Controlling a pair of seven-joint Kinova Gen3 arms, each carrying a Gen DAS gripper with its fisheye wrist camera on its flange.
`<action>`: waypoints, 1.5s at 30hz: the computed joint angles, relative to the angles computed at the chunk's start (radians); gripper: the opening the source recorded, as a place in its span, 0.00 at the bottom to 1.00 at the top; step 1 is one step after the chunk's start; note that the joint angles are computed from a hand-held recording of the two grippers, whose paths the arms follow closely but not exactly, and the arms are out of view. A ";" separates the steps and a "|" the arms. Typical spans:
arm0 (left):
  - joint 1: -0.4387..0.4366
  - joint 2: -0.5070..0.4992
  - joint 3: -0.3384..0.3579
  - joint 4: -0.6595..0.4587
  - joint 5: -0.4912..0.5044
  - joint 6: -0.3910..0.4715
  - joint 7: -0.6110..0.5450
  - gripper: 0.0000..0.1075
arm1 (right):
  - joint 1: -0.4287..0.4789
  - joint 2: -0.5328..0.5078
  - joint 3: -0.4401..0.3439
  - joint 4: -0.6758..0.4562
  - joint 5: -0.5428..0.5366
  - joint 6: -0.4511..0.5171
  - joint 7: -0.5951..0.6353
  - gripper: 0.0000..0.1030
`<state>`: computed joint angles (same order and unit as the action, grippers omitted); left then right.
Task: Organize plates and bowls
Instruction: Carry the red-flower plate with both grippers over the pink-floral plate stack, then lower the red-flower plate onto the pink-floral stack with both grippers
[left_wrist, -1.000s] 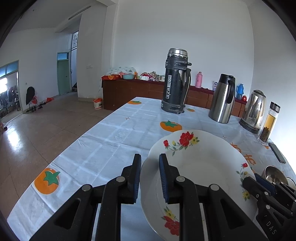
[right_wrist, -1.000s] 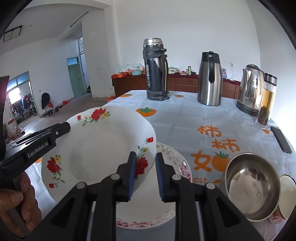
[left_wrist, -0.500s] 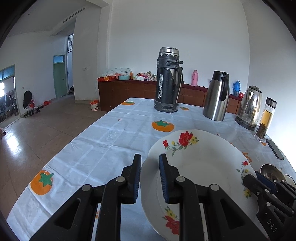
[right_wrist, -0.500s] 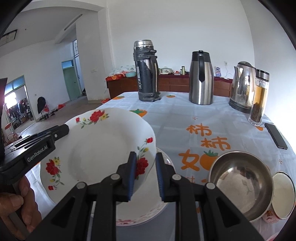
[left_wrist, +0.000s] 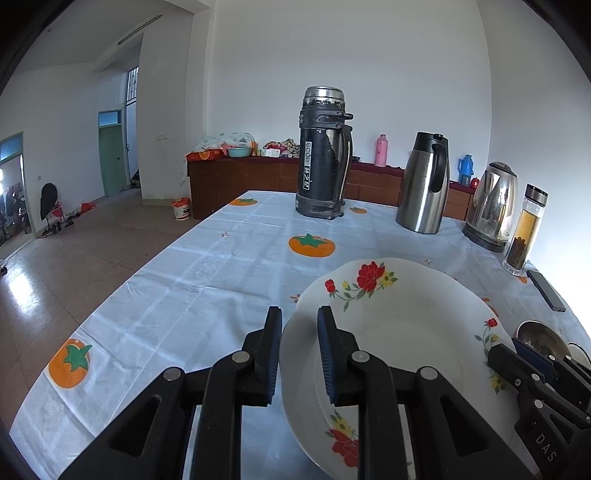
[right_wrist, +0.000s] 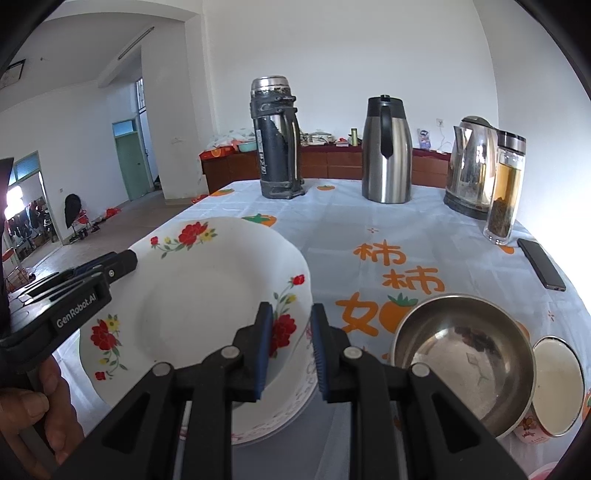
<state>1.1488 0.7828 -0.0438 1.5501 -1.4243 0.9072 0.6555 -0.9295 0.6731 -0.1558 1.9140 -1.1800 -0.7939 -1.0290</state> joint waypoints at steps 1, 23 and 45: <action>-0.001 0.002 0.000 -0.002 -0.001 -0.002 -0.002 0.20 | 0.000 0.000 0.001 0.000 -0.005 0.000 0.002 0.20; -0.003 0.031 -0.020 -0.032 0.013 -0.047 -0.044 0.20 | 0.023 0.013 -0.012 -0.029 -0.078 0.011 0.077 0.20; -0.004 0.052 -0.054 -0.056 0.077 -0.109 -0.114 0.20 | 0.047 0.020 -0.029 -0.058 -0.144 0.028 0.169 0.20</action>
<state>1.1449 0.8348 -0.0982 1.4937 -1.3471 0.7980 0.5413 -0.8829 0.6929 -0.1843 1.8561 -1.3245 -0.7654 -0.8604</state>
